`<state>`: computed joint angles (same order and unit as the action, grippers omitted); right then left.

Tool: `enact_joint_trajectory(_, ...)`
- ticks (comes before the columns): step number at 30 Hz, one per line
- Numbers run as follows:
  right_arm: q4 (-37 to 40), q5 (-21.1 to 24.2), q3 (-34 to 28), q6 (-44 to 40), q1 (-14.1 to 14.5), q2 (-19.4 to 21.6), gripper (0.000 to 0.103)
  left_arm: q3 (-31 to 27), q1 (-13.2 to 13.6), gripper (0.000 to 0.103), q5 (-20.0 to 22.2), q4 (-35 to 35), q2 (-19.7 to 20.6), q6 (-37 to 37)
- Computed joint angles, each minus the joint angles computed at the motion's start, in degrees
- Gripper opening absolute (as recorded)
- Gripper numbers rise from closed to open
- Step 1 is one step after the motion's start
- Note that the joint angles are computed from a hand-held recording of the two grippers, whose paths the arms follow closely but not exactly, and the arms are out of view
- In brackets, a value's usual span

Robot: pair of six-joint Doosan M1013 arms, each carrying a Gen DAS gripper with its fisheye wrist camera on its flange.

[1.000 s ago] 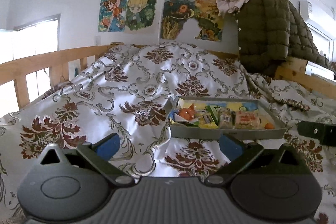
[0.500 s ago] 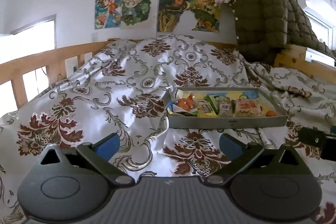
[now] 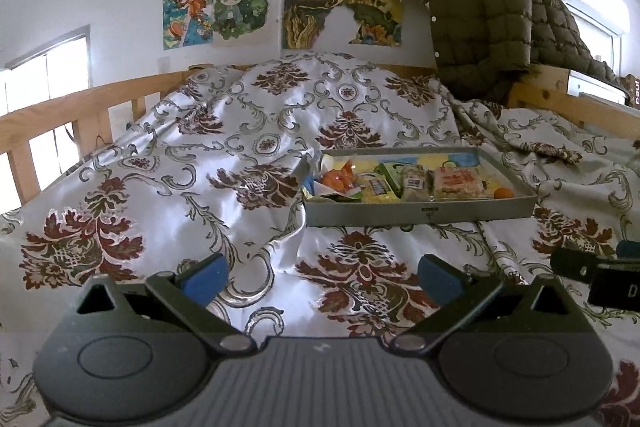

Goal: Organize snacks

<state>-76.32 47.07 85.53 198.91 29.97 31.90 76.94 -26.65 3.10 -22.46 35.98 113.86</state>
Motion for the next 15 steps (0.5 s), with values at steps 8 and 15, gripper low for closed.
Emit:
enact_joint_trajectory(8,1.6,-0.6,-0.1,-1.2,0.0,0.2,0.102,0.0,0.0,0.103,0.6,9.8,0.1,-9.4)
enact_joint_trajectory(15,2.9,-0.5,-0.4,-2.2,-0.1,0.4,0.102,0.0,0.1,0.103,1.5,16.4,0.1,-16.1)
